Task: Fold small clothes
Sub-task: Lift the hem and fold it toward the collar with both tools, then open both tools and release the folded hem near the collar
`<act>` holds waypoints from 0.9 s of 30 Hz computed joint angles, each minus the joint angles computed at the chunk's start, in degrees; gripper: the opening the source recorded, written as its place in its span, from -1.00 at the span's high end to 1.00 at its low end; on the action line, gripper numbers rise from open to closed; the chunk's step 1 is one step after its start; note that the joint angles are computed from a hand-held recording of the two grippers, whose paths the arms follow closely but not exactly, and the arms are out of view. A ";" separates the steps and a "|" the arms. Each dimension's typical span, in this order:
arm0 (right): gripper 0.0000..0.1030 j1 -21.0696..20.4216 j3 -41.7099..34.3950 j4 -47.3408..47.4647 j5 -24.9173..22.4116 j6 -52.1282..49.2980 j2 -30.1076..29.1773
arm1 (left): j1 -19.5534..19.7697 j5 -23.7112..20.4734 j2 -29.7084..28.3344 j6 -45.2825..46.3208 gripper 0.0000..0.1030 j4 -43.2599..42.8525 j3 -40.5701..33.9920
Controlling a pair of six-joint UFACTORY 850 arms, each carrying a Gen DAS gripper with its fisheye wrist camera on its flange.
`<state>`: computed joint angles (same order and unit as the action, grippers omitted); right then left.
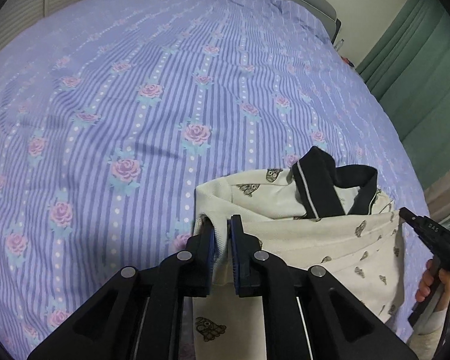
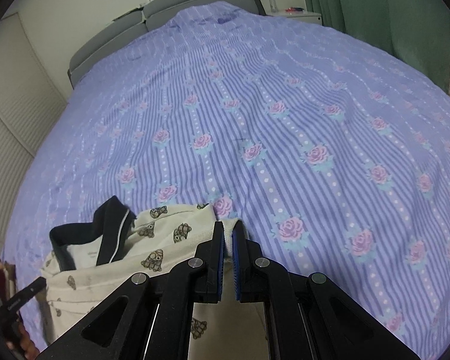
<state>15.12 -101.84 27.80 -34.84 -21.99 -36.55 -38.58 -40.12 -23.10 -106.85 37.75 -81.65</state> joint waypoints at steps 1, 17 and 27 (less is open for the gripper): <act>0.88 0.05 -0.64 0.22 -0.25 0.34 -0.46 | 0.30 0.80 0.32 0.25 0.67 -0.49 0.15; 0.04 3.88 6.35 -5.27 11.41 -11.23 8.46 | -0.68 -8.53 3.85 13.81 -0.16 3.51 -3.20; 0.04 5.52 15.23 -8.16 8.77 -27.77 13.76 | -6.87 -11.70 0.97 50.50 -0.16 6.20 -3.38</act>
